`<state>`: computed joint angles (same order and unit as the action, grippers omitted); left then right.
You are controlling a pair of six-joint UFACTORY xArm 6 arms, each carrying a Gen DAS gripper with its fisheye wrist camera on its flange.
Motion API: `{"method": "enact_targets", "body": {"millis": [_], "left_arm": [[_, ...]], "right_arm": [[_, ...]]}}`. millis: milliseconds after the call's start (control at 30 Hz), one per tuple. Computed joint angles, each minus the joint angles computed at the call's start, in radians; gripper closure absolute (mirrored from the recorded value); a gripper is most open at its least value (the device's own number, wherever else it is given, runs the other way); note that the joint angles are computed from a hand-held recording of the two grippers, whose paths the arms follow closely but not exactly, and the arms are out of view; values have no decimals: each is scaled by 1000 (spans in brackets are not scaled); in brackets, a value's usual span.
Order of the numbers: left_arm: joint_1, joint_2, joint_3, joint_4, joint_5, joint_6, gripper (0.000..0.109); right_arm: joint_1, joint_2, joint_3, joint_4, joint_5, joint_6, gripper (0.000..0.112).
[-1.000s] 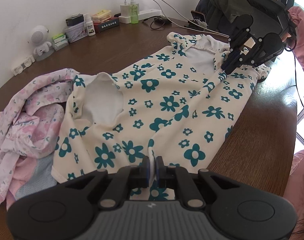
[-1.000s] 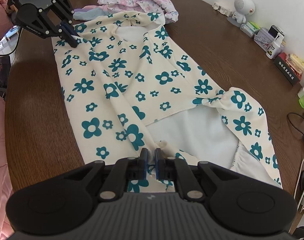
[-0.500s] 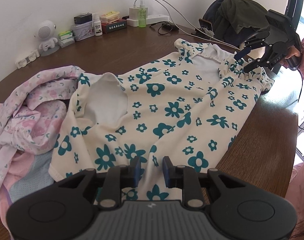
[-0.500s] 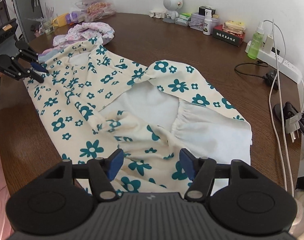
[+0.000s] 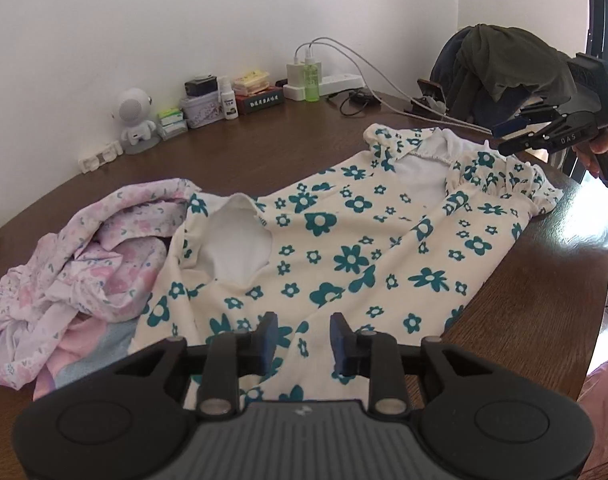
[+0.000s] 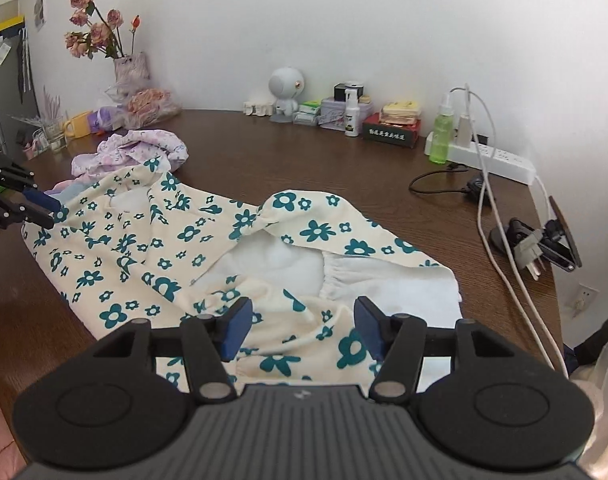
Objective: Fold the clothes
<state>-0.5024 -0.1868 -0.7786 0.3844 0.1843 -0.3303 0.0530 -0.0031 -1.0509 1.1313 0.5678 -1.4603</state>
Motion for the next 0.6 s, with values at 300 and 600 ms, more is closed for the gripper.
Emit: {"method": "enact_targets", "body": {"millis": [300,600], "left_arm": [[-113,173,-89,-210,-62,194,97],[-107,203,-109,-112,-24,59,97]], "right_arm": [[69,-209,285,-13,-102,8,94],[42,-183,262,-256,-78,-148,83]]}}
